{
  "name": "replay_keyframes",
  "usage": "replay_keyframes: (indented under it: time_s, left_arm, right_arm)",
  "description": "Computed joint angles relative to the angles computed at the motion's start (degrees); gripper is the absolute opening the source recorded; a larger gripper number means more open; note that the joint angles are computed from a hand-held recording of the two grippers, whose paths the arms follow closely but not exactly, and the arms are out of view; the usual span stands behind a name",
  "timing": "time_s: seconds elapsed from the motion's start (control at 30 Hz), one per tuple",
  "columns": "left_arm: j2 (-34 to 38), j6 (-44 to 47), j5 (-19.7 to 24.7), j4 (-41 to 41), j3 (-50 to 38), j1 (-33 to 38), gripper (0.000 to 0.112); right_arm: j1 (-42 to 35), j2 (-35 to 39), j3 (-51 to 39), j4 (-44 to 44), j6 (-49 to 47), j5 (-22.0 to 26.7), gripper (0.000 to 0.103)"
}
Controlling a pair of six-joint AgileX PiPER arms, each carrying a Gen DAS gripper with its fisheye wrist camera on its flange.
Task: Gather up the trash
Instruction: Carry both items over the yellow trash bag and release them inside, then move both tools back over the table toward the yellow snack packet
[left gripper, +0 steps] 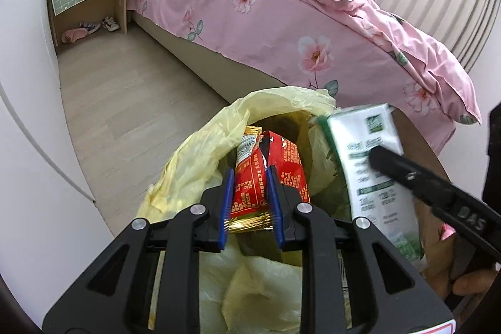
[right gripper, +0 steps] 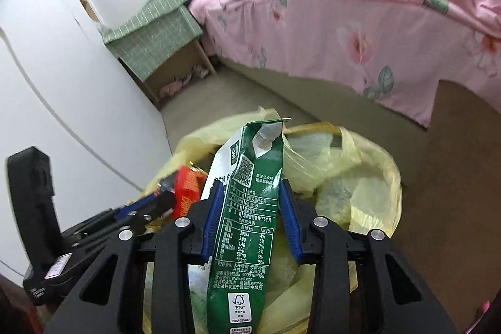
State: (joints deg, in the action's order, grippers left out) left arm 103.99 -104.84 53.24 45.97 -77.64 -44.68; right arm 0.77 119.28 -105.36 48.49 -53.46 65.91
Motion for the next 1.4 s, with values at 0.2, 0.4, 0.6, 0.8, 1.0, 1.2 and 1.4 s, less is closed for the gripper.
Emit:
replay_keyframes:
  time_s: [0.2, 0.4, 0.6, 0.8, 1.0, 1.2, 1.4]
  left_arm:
    - [0.63, 0.51, -1.06, -1.47, 0.4, 0.32, 0.021]
    - [-1.39, -4.17, -2.73, 1.96, 2.89, -1.01, 0.025]
    - [-4.29, -9.97, -4.02, 5.62, 6.28, -3.19, 0.044]
    - [-6.09, -12.12, 1.04, 7.22, 6.51, -6.13, 0.059]
    - [-4.76, -8.16, 1.31, 5.6, 2.59, -8.43, 0.06]
    - [1.71, 2.47, 1.22, 5.01, -10.15, -12.26, 0.061]
    - [11.49, 17.81, 1.08, 0.72, -28.61, -15.6, 0.062]
  right_arm:
    - [0.24, -1.6, 5.02, 2.82, -3.63, -6.27, 0.032]
    - [-0.74, -3.31, 9.15, 14.74, -13.19, -7.52, 0.031]
    - [-2.4, -5.13, 11.97, 15.32, -15.31, -5.78, 0.044]
    - [-8.11, -8.82, 14.82, 14.97, -12.25, -4.51, 0.046]
    - [-18.35, -15.25, 18.91, 13.58, -13.88, -1.3, 0.048]
    - [-32.75, -21.01, 23.09, 12.79, -22.23, 0.94, 0.053]
    - [-46.19, -22.77, 23.66, 10.79, -32.08, 1.86, 0.062]
